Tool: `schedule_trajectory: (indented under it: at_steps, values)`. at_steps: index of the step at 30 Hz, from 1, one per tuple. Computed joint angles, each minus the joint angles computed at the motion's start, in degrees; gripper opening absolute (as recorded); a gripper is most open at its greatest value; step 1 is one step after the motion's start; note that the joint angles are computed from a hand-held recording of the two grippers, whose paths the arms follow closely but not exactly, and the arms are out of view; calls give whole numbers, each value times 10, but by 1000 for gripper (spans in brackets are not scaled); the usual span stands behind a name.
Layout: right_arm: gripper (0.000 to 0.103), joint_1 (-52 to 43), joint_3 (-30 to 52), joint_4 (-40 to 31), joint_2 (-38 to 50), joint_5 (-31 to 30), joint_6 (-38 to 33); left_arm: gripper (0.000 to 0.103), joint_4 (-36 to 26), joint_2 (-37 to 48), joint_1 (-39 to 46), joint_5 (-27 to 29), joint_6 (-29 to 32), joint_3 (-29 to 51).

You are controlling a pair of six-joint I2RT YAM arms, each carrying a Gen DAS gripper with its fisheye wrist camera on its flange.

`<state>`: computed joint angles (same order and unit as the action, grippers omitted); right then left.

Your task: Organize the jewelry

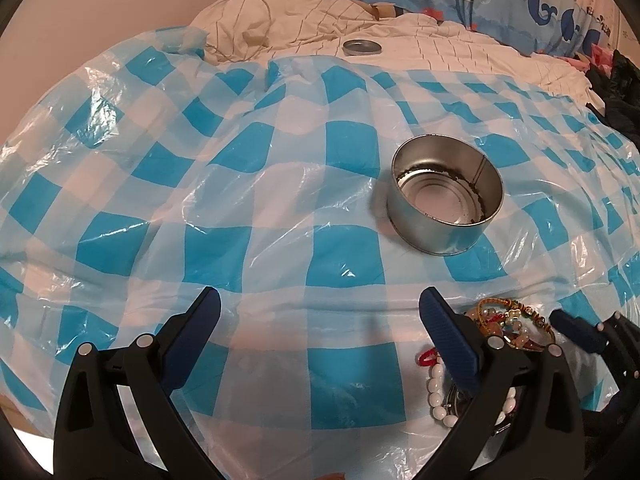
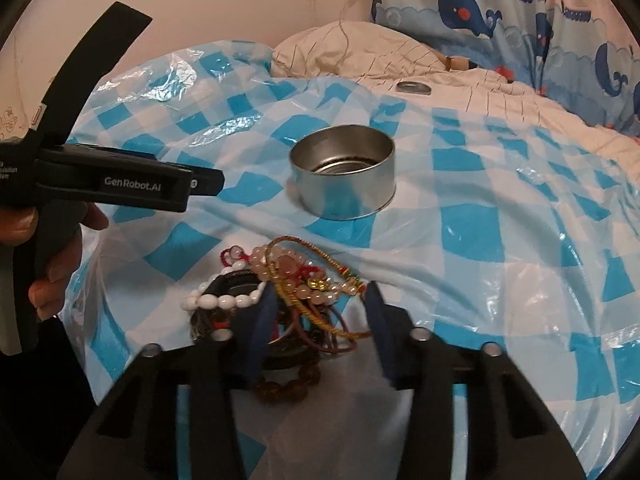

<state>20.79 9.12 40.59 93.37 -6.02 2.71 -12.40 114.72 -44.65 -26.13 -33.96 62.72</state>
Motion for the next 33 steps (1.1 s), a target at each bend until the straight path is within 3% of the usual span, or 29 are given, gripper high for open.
schedule_trajectory:
  at_steps: [1,8,13,18,24,30,33]
  values:
    - [15,-3,2,-4,1,-6,1,95,-1,0,0,0,0,1]
    - [6,-99,0,-3,-7,-135,38,95,1,3,-2,2,0,2]
    - [5,-187,-4,-1,-17,-233,66,95,13,4,-2,18,6,1]
    - [5,-252,1,-21,-31,-306,85,95,72,4,15,120,13,-18]
    - [5,-316,24,-22,21,-382,107,95,130,43,38,259,-5,-2]
    - [5,-327,29,-20,42,-386,105,93,138,75,26,296,-14,27]
    - [5,-328,31,-23,44,-386,105,86,130,94,32,330,-24,45]
